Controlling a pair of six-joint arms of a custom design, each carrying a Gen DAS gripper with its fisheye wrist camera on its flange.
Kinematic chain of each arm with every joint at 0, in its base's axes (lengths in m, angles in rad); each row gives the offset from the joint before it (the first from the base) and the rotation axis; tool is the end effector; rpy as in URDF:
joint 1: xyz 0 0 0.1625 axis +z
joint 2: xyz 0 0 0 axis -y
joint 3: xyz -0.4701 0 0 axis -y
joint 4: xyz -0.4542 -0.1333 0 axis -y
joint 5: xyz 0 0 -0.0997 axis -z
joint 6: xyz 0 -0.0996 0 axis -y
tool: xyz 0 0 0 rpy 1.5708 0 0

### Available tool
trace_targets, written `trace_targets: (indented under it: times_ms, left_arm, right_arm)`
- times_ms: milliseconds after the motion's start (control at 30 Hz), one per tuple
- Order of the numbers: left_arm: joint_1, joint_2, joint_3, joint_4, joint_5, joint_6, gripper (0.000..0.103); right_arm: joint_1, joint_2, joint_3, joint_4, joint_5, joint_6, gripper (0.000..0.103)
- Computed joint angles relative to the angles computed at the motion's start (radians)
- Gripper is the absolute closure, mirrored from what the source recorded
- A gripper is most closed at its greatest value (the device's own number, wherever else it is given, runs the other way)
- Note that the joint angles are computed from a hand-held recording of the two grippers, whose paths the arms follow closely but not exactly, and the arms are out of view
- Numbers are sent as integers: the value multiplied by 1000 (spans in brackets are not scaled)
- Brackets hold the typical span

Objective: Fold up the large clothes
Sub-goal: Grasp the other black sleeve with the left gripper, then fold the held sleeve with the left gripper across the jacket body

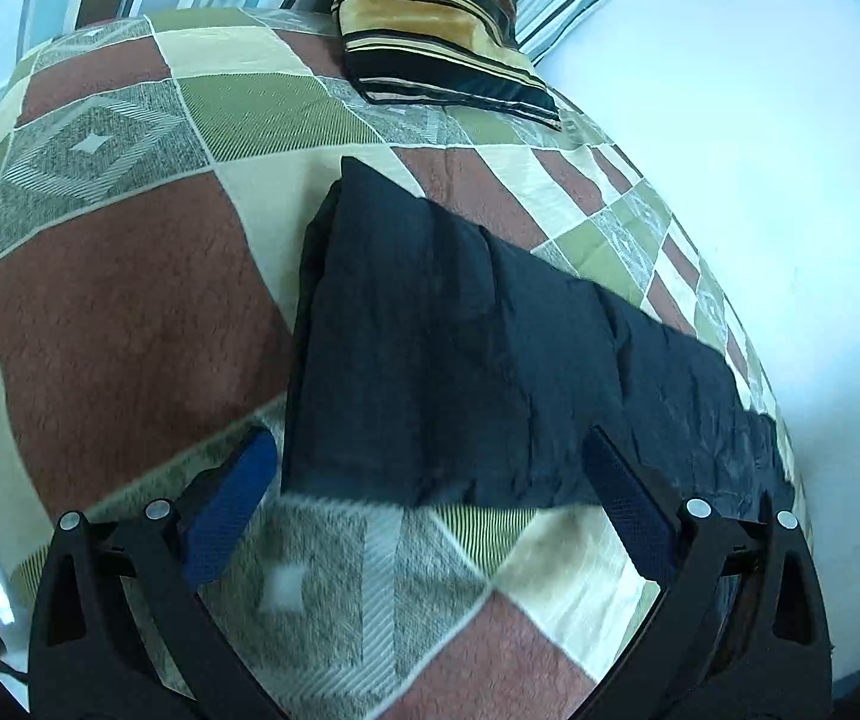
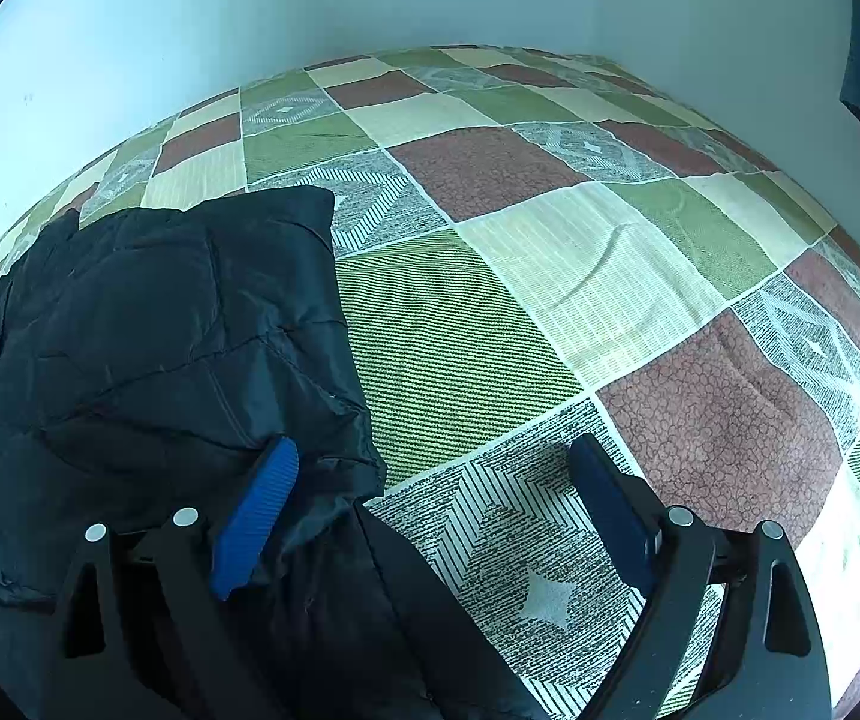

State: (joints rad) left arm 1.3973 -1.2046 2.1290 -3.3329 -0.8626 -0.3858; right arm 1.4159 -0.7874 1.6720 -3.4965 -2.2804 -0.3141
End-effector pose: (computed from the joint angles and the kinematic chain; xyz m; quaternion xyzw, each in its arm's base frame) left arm 0.0976 -0.5905 0.2623 -0.2310 0.8371 -0.4541 0.1992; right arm -0.0458 -0.7369 0.1920 -0.1075 -0.8247 0.3836 0.4015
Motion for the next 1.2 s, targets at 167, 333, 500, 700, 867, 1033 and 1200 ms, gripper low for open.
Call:
trace_targets:
  times_ms: [167,333,500,700,867,1033,1200]
  left_arm:
    - [28,-23,18,-72,-75,-95,16]
    - [13,-10,6,-37,7,-75,52]
    - [3,-6,6,-44,24,-77,95]
    - [-89,12,-10,-91,90,28,95]
    - [-180,64,-64,-111,44,124,95]
    - [-258,188,-186,-24,-67,186,95]
    - [-315,342,-337,83,-152,259,95]
  right_arm:
    - [0,0,1,-2,0,0,13]
    - [0,1,0,-1,1,1,12]
    - [-1,0,1,-2,2,2,12]
    - [-1,-1,3,-4,5,6,12]
    - [-3,-4,7,-2,14,15,12]
    - [-7,-9,12,1,29,25,12]
    - [-8,-9,13,1,33,28,12]
